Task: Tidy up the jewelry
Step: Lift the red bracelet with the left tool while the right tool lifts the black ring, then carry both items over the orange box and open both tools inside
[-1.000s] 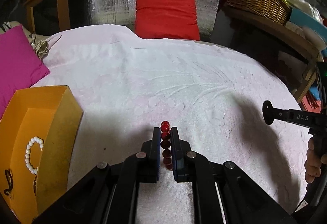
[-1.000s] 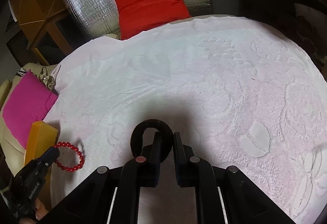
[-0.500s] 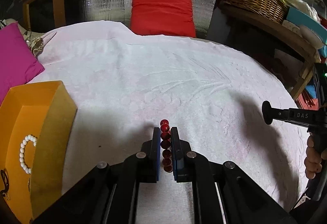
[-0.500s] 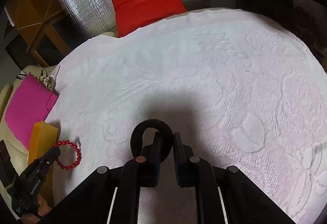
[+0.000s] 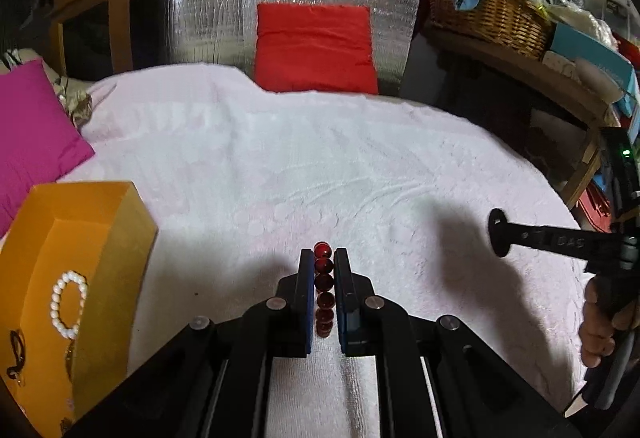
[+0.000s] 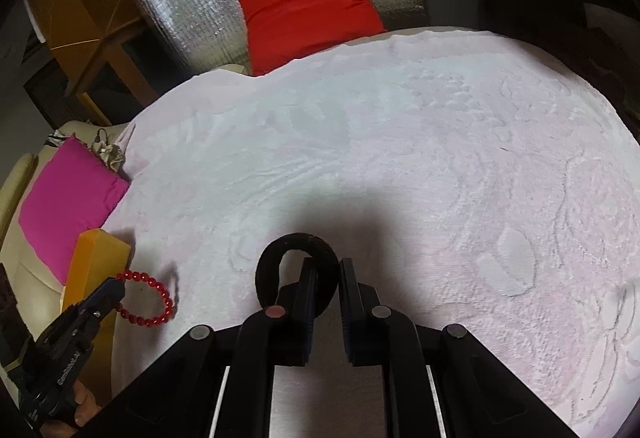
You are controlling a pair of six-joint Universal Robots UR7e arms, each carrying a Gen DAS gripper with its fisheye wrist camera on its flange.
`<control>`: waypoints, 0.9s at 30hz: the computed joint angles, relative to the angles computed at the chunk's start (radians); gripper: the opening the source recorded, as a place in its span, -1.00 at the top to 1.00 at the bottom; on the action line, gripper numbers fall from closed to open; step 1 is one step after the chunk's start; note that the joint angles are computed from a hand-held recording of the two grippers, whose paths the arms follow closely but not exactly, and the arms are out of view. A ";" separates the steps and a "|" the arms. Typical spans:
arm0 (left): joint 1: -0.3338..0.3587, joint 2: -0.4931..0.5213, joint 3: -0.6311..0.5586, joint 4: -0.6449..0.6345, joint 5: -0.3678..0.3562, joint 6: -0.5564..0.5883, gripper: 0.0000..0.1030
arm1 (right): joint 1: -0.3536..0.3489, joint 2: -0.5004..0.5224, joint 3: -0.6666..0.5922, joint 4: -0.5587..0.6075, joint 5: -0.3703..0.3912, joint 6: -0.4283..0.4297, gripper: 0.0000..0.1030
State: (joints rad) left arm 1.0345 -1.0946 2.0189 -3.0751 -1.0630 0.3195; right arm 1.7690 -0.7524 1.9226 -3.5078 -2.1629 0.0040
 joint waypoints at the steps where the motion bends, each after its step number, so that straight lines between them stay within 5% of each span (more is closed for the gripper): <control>1: -0.003 -0.011 0.009 -0.009 -0.007 0.000 0.82 | 0.001 0.003 -0.002 -0.001 0.003 -0.002 0.76; 8: -0.021 -0.080 0.065 -0.040 -0.042 -0.032 0.82 | 0.018 0.030 -0.011 -0.031 0.012 -0.014 0.76; 27: -0.065 -0.236 0.143 -0.044 0.067 -0.080 0.82 | 0.110 0.104 -0.023 -0.106 -0.008 -0.054 0.76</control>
State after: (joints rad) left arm 0.9700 -1.3310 2.1622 -3.1186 -0.9961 0.2397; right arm 1.8787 -0.6481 1.8991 -3.6142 -2.1708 -0.0502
